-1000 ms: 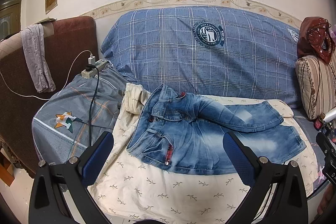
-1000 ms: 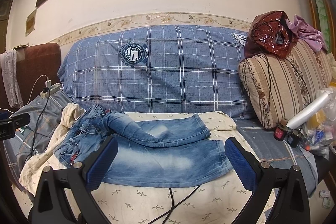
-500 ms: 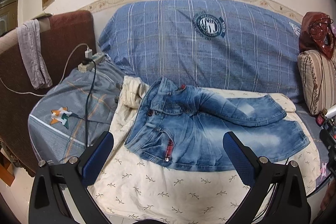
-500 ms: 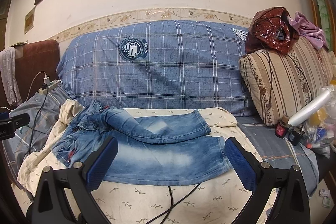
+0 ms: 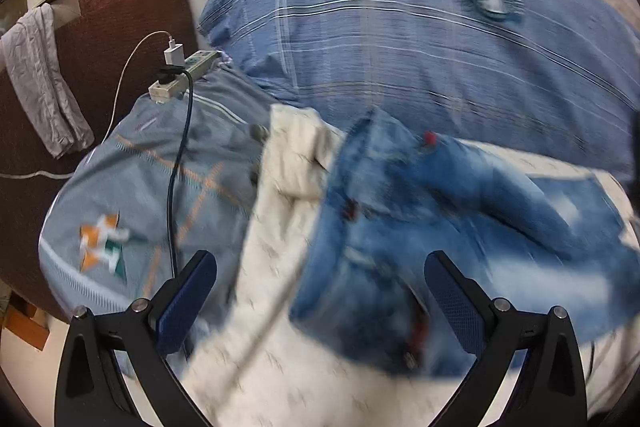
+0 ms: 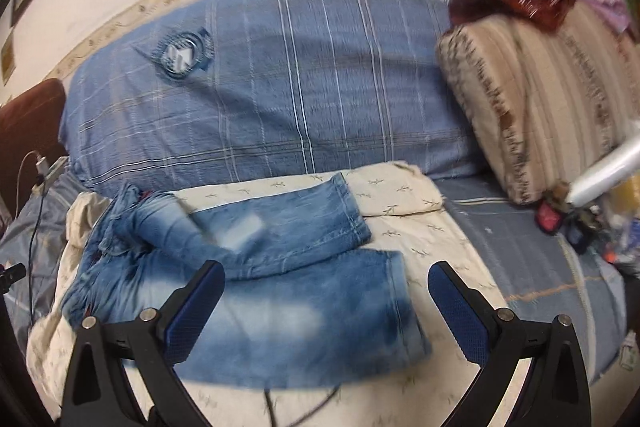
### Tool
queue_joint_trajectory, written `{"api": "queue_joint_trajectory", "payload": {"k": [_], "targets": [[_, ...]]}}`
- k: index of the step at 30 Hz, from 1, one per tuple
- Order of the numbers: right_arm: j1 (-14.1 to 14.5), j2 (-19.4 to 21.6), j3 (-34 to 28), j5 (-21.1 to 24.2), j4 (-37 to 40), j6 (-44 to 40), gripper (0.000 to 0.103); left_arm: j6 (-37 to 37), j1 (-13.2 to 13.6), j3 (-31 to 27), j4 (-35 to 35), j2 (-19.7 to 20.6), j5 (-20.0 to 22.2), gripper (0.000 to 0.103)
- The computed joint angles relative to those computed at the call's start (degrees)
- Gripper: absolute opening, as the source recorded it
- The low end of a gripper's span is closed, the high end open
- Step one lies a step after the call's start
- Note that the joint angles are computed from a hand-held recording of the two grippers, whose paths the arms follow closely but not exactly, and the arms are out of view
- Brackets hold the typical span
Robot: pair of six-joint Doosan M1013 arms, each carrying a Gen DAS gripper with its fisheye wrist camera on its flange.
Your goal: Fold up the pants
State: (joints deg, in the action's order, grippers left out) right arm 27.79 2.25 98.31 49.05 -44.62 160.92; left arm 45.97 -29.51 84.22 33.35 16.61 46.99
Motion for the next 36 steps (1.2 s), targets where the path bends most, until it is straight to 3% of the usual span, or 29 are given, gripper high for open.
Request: {"api": "queue_joint_trajectory", "payload": {"k": [6,13,18,20,23,24,25,26,27,28,29,36], "targets": [[-6.9,5.8,-5.0,-4.1,9.7,-12.1,0.102,9.6,3.9,-13.5,-10.6,9.6,3.9,0.103],[-13.5,11.7,-9.6,-8.5,25.8,-24.9,0.092,12.8,4.1,-30.7,-12.5,22.6,11.4,0.103],[-16.4,15.9,-13.6,-7.6,29.9,-29.2,0.084,15.1,4.0,-41.0,-14.5,30.0,15.8,0.103],[-16.7,17.6,-15.3,-6.0,29.9,-30.6,0.079,15.9,4.1,-43.7,-15.9,32.0,16.9,0.099],[-17.0,20.8,-18.5,-1.1,28.7,-31.7,0.069,18.2,4.4,-47.6,-19.1,34.7,19.5,0.079],[-17.3,21.6,-19.3,0.0,29.5,-32.4,0.065,19.3,4.6,-48.4,-21.0,35.4,19.9,0.064],[-17.7,22.4,-19.7,0.4,31.2,-33.6,0.059,19.9,4.7,-48.4,-21.9,35.6,19.7,0.054],[-17.8,22.8,-19.9,0.3,31.4,-34.5,0.050,19.9,4.5,-48.8,-21.3,35.9,20.2,0.053],[-17.5,23.3,-20.2,0.8,30.7,-35.2,0.044,19.6,4.2,-48.1,-19.9,35.7,19.4,0.045],[-17.4,23.4,-20.4,1.2,30.8,-35.9,0.030,20.4,4.2,-47.2,-20.8,35.2,18.0,0.026],[-16.9,23.5,-20.7,1.7,29.7,-36.0,0.022,21.4,4.3,-46.0,-22.8,34.5,16.5,0.024],[-14.7,17.6,-16.9,-6.3,22.4,-28.6,0.019,19.4,4.2,-30.9,-22.0,23.4,-0.7,0.021]]}}
